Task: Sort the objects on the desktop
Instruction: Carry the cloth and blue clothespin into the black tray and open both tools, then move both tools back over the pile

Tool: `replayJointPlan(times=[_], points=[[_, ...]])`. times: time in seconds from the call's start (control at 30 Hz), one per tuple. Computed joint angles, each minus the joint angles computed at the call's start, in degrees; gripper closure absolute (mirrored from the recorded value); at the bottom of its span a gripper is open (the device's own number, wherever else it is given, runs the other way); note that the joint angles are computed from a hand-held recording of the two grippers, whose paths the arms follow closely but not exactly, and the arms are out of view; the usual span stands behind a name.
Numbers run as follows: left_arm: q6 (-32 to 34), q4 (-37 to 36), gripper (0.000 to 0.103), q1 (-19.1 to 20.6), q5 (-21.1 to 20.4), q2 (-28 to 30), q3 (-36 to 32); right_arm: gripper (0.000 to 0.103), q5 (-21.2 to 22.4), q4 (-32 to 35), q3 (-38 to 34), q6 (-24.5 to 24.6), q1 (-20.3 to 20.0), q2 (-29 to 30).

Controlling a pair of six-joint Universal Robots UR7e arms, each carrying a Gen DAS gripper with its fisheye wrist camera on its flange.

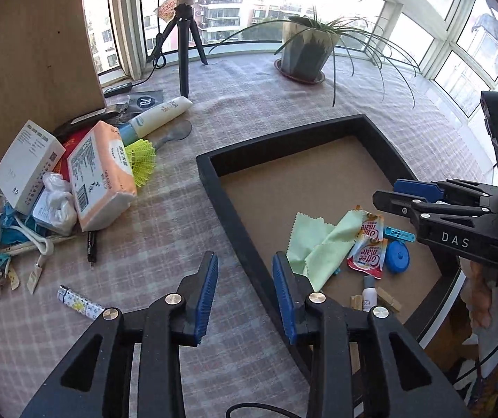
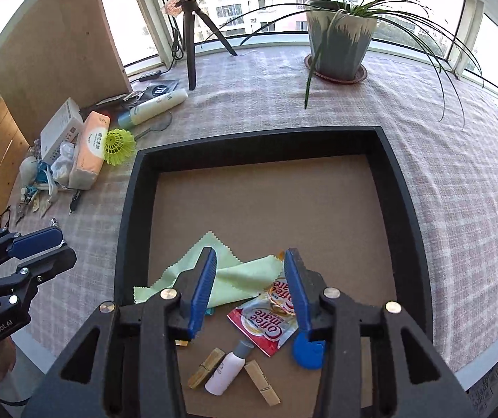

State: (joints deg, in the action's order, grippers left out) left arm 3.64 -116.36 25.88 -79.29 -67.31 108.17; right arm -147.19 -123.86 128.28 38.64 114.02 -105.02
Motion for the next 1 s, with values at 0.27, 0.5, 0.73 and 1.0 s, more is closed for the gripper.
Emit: replayJointPlan(times=[0.27, 0.5, 0.73, 1.0], points=[[5.12, 3.42, 0.072, 8.26, 8.0, 1.19, -7.2, 0.063, 0.04, -8.89, -7.03, -10.17, 3.52, 14.76], [9.6, 4.6, 0.072, 14.83, 14.23, 4.11, -13.83, 0.063, 5.21, -13.21, -13.9, -17.82, 4.09, 25.55], [12.42, 6.81, 0.071, 20.38, 17.3, 7.91, -17.34, 0.062, 10.35, -16.91, -18.14, -22.51, 2.32, 34.38], [16.32, 6.45, 0.067, 22.8, 17.5, 11.15, -17.8, 0.062, 14.76, -17.96, -21.05, -26.29, 0.14, 41.45]])
